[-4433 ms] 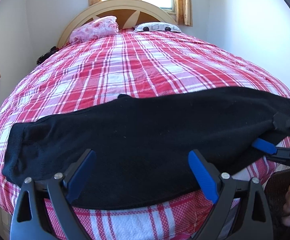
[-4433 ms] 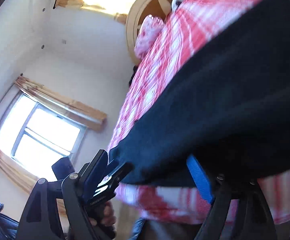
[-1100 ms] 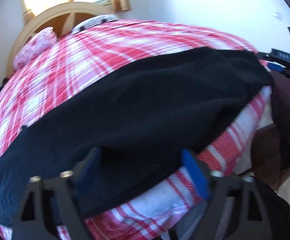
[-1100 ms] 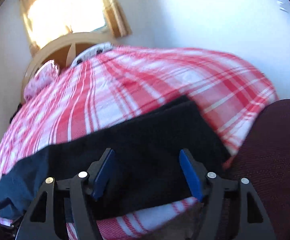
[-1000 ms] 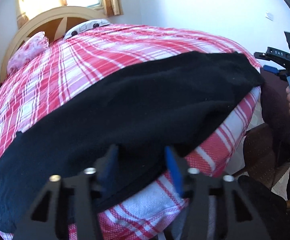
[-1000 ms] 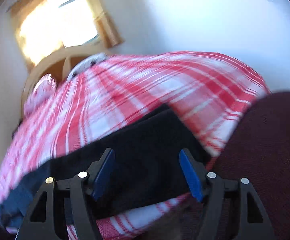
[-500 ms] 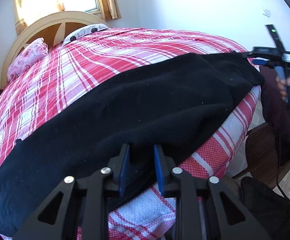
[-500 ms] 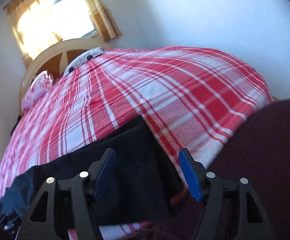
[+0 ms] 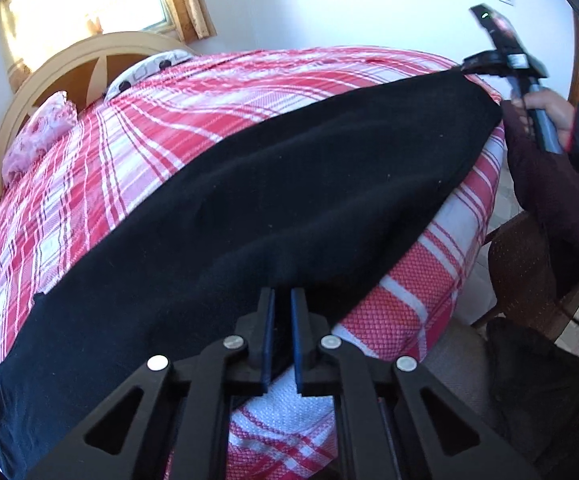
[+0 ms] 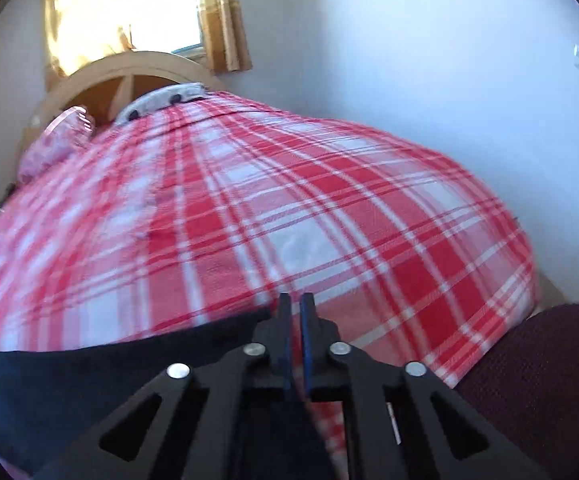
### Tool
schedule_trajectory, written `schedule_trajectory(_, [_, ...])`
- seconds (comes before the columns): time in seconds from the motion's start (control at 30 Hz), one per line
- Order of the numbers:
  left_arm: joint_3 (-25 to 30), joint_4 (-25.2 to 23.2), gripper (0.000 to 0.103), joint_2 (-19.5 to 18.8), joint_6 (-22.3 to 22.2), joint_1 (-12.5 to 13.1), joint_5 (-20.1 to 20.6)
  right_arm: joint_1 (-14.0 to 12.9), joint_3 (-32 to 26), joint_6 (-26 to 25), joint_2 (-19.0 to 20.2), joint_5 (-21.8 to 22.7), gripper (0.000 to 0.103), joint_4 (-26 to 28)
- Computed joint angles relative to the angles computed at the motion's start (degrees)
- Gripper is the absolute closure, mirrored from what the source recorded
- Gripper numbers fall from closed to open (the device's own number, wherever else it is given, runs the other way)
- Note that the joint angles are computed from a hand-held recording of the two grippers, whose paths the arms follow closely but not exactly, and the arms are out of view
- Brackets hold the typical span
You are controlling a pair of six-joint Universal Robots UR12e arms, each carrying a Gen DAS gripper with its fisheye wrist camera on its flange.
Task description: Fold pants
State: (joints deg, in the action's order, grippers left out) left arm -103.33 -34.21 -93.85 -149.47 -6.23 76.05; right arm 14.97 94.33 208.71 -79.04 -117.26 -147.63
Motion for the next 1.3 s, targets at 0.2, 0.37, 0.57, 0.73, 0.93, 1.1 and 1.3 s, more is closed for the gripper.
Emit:
schedule_trajectory(0.2, [0.2,-0.3,0.093,0.9,1.0,1.3,-4.0,-1.0,2.2,3.2,-1.8,1.3,0.099,-3.8])
schedule_trajectory(0.37, [0.7,-1.7,0.093,0.7,1.8,1.7,-5.5,1.4,3.5,-0.4,-3.3,19.5,0.098,-11.4])
schedule_trajectory(0.57, [0.2,-2.3,0.092,0.3,2.0,0.9,-2.1,8.0,-2.6,-10.6,3.0,36.1,0.098,-6.2])
schedule_trajectory(0.73, [-0.8,-4.8,0.087,1.4,5.7,2.9,-4.9,11.0,-5.9,-22.7,5.8,28.5,0.103,1.4])
schedule_trajectory(0.93, [-0.9,-4.8,0.087,1.6,8.5,3.2,-6.1,8.7,-5.5,-16.5,4.4,28.8,0.098,1.8])
schedule_trajectory(1.1, [-0.1,-5.3,0.087,1.5,7.7,3.3,-6.0,11.7,-5.1,-20.8,4.7,33.4,0.098,-2.0])
schedule_trajectory(1.3, [0.3,-1.6,0.04,1.7,-1.0,5.0,-10.8,10.7,-2.6,-16.2,3.7,37.5,0.097,-3.5])
